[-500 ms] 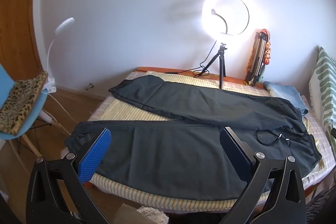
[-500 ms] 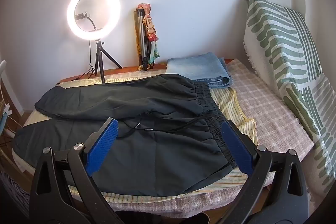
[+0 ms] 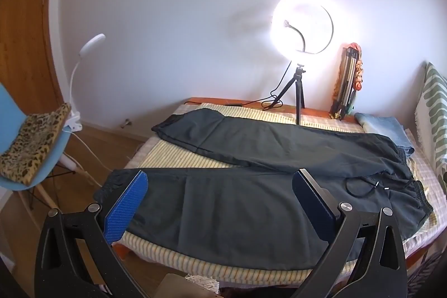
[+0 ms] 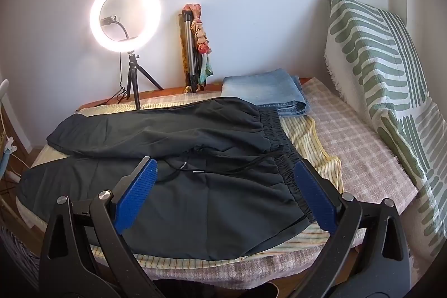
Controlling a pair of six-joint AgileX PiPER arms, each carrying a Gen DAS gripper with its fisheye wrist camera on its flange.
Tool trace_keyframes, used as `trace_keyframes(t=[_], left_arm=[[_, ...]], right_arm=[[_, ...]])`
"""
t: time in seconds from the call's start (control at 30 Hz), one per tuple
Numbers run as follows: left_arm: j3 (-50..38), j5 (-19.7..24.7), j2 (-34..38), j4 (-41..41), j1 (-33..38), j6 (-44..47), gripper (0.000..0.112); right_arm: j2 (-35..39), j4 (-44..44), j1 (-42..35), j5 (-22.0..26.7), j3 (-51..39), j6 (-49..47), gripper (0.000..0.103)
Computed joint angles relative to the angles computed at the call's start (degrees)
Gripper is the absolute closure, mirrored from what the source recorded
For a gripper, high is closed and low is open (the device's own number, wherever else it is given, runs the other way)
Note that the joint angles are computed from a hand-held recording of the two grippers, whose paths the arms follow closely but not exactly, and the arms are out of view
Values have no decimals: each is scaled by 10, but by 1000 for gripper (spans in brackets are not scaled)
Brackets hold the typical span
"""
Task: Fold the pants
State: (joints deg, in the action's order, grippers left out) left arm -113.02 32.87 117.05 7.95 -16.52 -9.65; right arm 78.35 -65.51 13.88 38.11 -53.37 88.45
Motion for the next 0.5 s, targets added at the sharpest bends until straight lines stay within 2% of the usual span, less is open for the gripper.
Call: trace_keyframes(t=[0.5], left_arm=[[0, 0, 2, -1, 0, 2, 9]], right_arm=[[7, 0, -6, -16, 1, 5, 3]])
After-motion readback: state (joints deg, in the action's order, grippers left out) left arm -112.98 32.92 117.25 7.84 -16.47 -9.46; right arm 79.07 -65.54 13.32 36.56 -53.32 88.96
